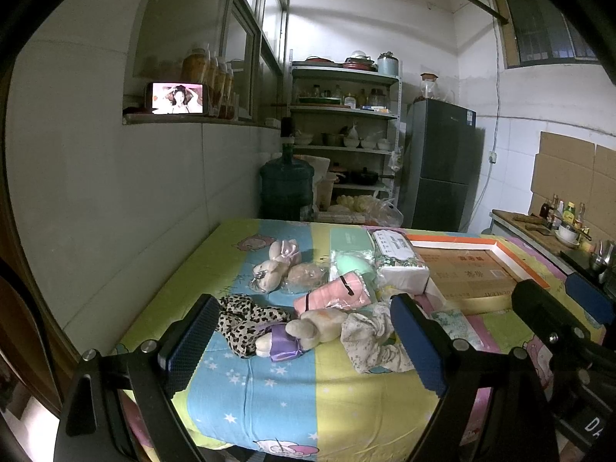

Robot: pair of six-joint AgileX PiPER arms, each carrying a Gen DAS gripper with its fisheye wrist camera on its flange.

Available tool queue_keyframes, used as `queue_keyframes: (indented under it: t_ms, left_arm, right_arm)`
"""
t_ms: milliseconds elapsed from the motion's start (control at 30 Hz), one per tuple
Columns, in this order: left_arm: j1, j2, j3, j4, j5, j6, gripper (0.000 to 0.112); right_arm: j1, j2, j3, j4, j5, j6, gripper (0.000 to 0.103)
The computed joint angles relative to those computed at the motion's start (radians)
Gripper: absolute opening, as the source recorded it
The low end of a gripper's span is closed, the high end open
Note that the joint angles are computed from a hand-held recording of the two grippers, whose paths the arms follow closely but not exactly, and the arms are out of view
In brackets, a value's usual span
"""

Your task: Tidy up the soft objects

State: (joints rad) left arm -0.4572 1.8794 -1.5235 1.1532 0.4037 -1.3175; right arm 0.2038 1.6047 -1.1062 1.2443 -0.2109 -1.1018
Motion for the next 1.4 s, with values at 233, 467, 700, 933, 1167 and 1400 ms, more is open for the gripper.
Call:
queue_keyframes:
  t_ms: [233, 467, 700, 933, 1167, 1400]
  left_arm:
    - [0.001, 0.000, 0.001, -0.002, 0.000, 0.001, 0.091]
    - [0.003, 0.000, 0.000, -0.013, -0.002, 0.010, 0.091]
    - [0.004, 0.000, -0.002, -0.018, -0.003, 0.015, 0.091]
    - [0.006, 0.001, -0.003, -0.022, -0.004, 0.020, 0.091]
    - [0.008, 0.001, -0.005, -0.030, -0.004, 0.028, 0.091]
    - [0.009, 0.000, -0.002, -0.025, -0.006, 0.021, 0.091]
  right_arm:
    - [0.001, -0.001, -0.001, 0.011, -0.001, -0.012, 0.090]
    - [0.004, -0.002, -0.002, 0.026, -0.002, -0.026, 0.090]
    - [0.003, -0.004, -0.002, 0.026, 0.001, -0.026, 0.090]
    - [0.003, -0.004, -0.002, 0.032, 0.000, -0.033, 0.090]
    - [0.006, -0.003, -0.005, 0.047, 0.000, -0.048, 0.090]
    - [0.004, -0.003, -0.006, 0.046, 0.003, -0.048, 0.090]
